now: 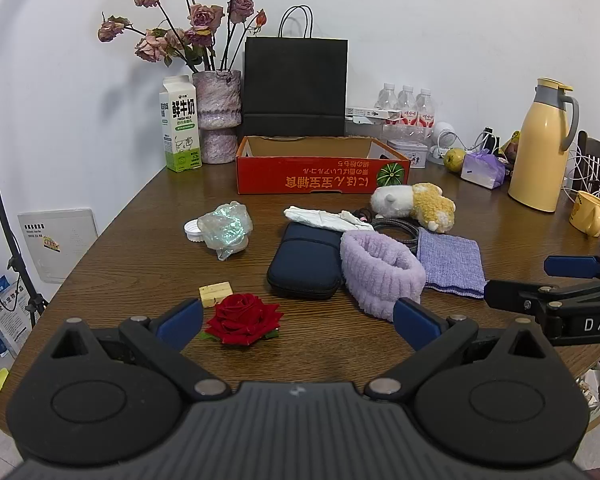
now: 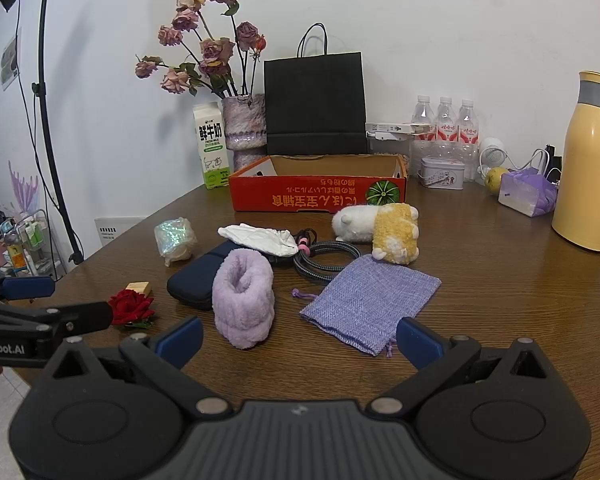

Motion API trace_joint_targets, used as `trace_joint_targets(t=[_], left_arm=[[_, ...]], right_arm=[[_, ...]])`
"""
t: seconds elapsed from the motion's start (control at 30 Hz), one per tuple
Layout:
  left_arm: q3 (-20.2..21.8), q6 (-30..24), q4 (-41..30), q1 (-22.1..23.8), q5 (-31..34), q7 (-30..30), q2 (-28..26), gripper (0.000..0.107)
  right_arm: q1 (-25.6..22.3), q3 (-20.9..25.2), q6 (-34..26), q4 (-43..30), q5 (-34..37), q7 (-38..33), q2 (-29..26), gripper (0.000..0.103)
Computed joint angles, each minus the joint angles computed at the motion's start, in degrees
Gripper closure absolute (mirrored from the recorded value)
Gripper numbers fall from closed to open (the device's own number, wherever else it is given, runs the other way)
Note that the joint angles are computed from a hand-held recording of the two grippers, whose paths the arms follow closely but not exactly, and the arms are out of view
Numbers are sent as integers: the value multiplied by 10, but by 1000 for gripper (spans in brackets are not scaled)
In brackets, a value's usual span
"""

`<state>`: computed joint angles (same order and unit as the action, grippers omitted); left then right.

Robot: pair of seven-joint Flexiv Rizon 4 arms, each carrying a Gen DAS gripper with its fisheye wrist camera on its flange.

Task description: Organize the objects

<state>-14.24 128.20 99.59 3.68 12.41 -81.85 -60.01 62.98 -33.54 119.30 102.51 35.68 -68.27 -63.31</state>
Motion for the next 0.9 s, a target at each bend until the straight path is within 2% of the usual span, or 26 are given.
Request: trace_joint_targets(t=[0.9], left_arm=[[-1, 0, -2, 0, 2, -1, 0, 4]], right_arm=[[12, -18, -9, 2, -5, 14, -5, 0]])
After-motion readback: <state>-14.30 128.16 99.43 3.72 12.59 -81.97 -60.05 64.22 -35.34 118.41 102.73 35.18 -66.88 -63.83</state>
